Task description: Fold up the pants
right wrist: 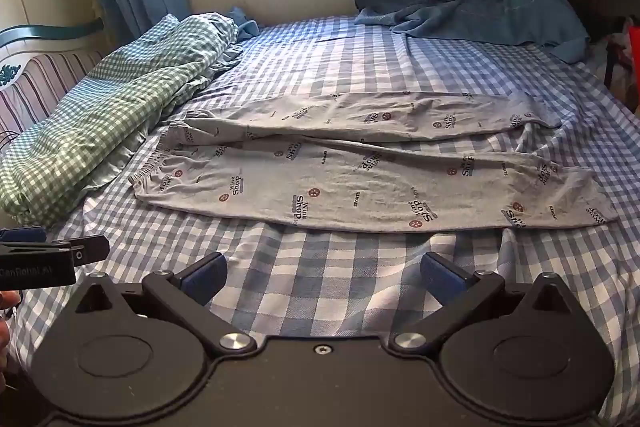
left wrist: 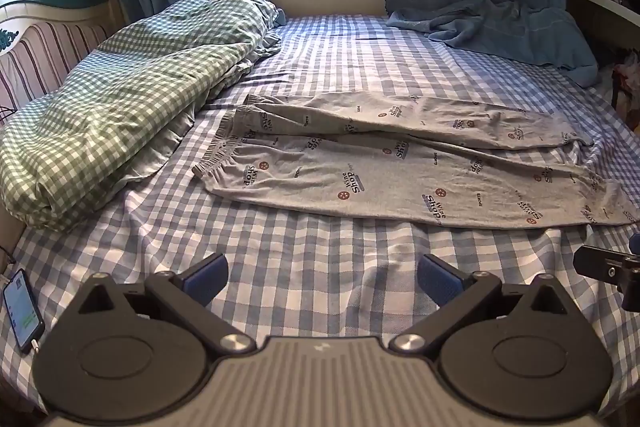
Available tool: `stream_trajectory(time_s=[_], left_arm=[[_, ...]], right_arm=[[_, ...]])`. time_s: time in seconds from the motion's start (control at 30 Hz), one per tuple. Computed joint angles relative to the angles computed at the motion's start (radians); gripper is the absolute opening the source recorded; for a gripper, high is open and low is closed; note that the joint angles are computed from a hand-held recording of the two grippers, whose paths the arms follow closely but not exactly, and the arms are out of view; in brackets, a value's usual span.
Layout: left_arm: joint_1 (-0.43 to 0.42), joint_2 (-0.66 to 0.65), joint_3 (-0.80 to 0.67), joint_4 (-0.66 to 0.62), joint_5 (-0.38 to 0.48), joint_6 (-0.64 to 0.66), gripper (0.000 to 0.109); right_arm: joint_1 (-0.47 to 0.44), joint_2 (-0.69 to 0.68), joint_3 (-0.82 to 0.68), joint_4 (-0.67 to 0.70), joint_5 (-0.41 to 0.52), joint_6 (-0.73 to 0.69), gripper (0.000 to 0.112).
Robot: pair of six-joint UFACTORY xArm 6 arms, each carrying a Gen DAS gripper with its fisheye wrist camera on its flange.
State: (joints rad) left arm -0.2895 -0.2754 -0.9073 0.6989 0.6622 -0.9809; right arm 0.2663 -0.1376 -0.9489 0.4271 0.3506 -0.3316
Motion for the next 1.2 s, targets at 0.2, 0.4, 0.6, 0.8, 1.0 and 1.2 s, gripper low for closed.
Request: stream_trajectory(time_s=[0.2, 0.4, 0.6, 0.8, 1.0, 1.2], left_arm=[[0.001, -0.007, 0.007, -0.002, 0.000, 0.001, 0.103], [0.000, -0.017, 0.022, 0.002, -0.006, -0.010, 0.103], [-0.004, -0.011, 0.011, 0.001, 0.005, -0.011, 0.103], [-0.003, -0.013, 0.014, -0.003, 0.003, -0.006, 0.103], [-0.021, -0.011, 0.015, 0.000, 0.021, -0.032, 0.103], [-0.036, 0.004, -0.007, -0.017, 0.050, -0.038, 0.103]], right_arm=[[-0.003, 0.000, -0.002, -0.001, 0.006, 0.001, 0.102], [-0.005, -0.002, 0.000, 0.002, 0.009, -0.005, 0.103], [-0.007, -0.003, 0.000, 0.003, 0.011, -0.007, 0.102], [-0.008, 0.002, -0.014, -0.010, 0.021, 0.006, 0.102], [-0.014, -0.003, -0.003, -0.001, 0.022, -0.011, 0.103], [-0.029, -0.008, 0.013, 0.000, 0.025, -0.057, 0.102]])
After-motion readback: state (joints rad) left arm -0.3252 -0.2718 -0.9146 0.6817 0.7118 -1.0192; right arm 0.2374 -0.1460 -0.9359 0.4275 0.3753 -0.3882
